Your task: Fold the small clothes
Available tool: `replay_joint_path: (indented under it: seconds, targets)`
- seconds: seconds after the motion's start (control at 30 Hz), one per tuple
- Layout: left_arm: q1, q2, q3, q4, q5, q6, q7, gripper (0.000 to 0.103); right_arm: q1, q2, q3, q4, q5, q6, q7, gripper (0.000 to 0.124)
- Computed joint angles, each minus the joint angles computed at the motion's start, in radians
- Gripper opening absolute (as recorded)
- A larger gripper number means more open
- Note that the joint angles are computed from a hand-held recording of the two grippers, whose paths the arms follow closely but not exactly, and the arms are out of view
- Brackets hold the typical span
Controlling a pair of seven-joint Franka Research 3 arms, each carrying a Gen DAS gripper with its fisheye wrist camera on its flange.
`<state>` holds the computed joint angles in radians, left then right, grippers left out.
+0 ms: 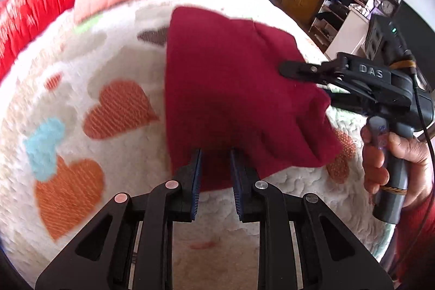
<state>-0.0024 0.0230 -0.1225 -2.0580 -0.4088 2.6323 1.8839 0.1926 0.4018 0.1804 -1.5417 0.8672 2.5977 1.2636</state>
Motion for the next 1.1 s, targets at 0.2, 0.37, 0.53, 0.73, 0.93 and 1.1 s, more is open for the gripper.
replay_joint_path:
  seconds: [0.2, 0.37, 0.53, 0.73, 0.93, 1.1]
  targets:
    - [-0.003, 0.012, -0.012, 0.026, -0.072, -0.027, 0.093, 0.019, 0.099, -0.067, -0.085, -0.055, -0.323, 0.149, 0.001, 0.021]
    - [-0.012, 0.016, -0.018, 0.035, -0.006, -0.031, 0.043, 0.019, 0.031, 0.028, -0.069, 0.053, -0.326, -0.014, 0.087, 0.028]
    - [-0.01, -0.003, -0.006, 0.015, 0.046, 0.002, 0.017, 0.019, -0.08, -0.161, 0.025, -0.143, 0.021, 0.0, -0.165, 0.036]
    - [-0.004, 0.014, 0.0, 0.025, 0.058, 0.026, -0.045, 0.019, -0.034, -0.248, 0.002, -0.239, 0.144, -0.114, -0.299, 0.04]
    - [-0.008, -0.013, -0.002, -0.02, 0.123, 0.057, -0.097, 0.019, 0.058, -0.26, -0.062, -0.335, -0.023, 0.059, -0.181, 0.007]
    - [-0.011, -0.011, 0.001, -0.023, 0.187, 0.058, -0.166, 0.019, 0.044, -0.262, -0.062, -0.37, 0.051, 0.047, -0.216, 0.006]
